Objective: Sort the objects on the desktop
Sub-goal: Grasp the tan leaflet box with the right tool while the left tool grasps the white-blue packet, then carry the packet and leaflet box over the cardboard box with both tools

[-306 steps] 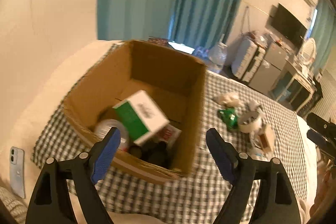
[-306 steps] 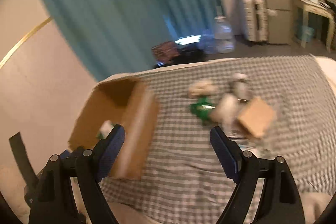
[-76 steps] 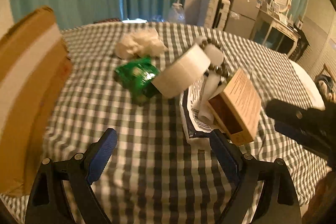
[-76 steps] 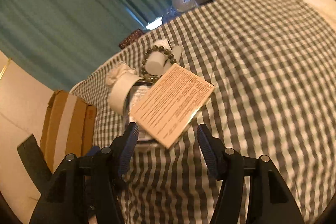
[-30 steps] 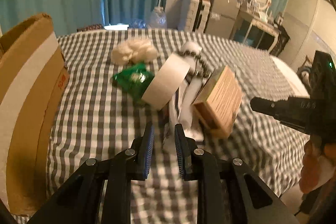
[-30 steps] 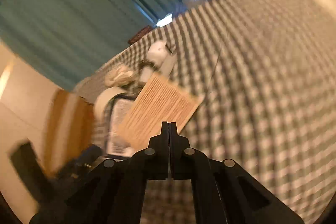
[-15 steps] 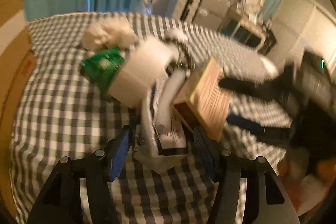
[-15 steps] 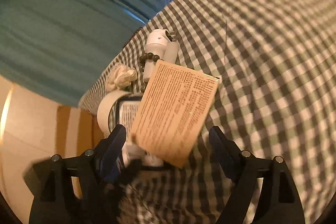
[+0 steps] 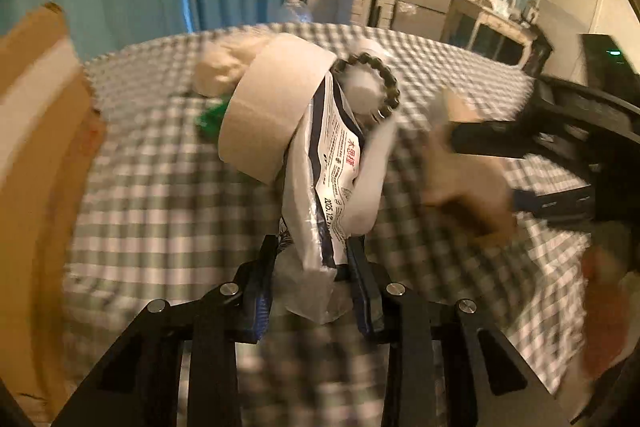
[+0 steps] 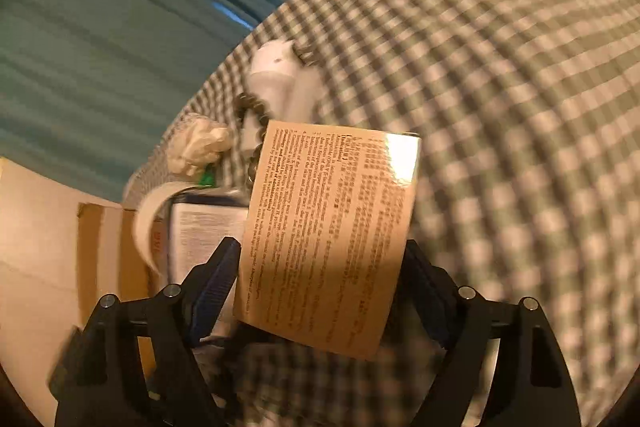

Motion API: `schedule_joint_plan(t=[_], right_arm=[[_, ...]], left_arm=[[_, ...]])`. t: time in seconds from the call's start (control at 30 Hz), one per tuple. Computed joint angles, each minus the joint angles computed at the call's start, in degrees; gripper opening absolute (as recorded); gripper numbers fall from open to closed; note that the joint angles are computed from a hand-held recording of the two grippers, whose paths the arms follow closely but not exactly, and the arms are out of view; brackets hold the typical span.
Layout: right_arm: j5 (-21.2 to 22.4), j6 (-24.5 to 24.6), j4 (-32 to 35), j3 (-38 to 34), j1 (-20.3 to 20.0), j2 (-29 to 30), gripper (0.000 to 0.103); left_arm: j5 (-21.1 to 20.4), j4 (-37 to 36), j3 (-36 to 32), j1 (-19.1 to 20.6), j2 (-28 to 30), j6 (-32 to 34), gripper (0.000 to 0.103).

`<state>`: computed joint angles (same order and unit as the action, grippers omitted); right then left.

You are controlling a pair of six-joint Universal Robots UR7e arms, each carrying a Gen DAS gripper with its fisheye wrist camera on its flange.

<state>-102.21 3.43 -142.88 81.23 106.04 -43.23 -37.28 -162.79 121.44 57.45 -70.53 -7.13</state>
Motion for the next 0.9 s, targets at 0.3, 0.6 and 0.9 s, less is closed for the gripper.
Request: schedule_joint_plan(t=[0.3, 0.6, 0.9], right_arm=[[-19.1, -14.8, 0.3, 3.4, 5.0, -2.6, 0.079], [-28.5, -18.0, -5.8, 2.9, 5.0, 3.2, 0.080], [-21.6, -14.1, -9.1, 6.7, 4.9, -3.7, 0.074]], left_arm=[[0.9, 0.3, 4.4, -2.7, -5.4, -1.0, 0.034], [-4.5, -1.2, 1.3, 2.5, -4.9, -5.9, 0.045], [-7.8, 0.9, 3.1, -0.4, -8.5, -5.3, 0.014]])
